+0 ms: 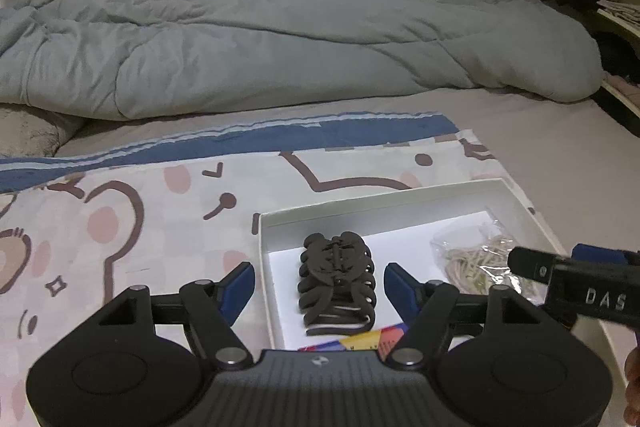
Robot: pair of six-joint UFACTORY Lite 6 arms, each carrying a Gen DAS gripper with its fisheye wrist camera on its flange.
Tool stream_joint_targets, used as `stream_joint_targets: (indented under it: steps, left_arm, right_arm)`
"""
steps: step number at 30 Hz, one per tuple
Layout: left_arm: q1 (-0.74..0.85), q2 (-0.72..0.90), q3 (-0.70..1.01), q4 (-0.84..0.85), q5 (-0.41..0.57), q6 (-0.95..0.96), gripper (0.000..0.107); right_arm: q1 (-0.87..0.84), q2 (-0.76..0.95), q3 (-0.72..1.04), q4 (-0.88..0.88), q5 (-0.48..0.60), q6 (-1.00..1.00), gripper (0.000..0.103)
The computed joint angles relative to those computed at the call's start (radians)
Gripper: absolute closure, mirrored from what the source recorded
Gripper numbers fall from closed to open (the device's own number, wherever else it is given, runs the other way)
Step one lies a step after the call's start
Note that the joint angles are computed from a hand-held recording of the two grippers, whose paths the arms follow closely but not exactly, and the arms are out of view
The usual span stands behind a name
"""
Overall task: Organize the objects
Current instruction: 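Open the left tool to drop the claw clip while the right tool releases the bag into the box, then withdraw both open tools from the white box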
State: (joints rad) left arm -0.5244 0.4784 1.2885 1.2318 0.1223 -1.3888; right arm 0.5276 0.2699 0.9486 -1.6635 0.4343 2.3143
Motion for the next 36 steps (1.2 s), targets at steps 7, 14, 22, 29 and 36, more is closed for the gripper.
stream_joint_targets:
  steps: [7, 14, 22, 29, 36]
  left_arm:
    - [0.014, -0.2, -0.168, -0.011, -0.007, 0.02, 0.023]
    - [0.034, -0.396, -0.313, -0.303, 0.004, 0.312, 0.012]
    - [0.075, -0.63, -0.463, -0.701, 0.048, 0.749, 0.007]
    - [0.142, -0.809, -0.561, -1.058, 0.103, 1.16, 0.005]
    - [0.215, -0.985, -0.631, -1.276, 0.216, 1.431, 0.004]
  right_arm:
    - [0.1, -0.129, -0.015, 0.288, 0.109, -0.229, 0.01]
    - [0.243, -0.173, 0.028, 0.488, 0.269, -0.387, 0.002]
    - [0.436, -0.222, 0.06, 0.616, 0.455, -0.424, 0.0]
    - [0.571, -0.234, 0.103, 0.677, 0.619, -0.43, 0.0]
    - [0.712, -0.248, 0.15, 0.716, 0.731, -0.398, 0.0]
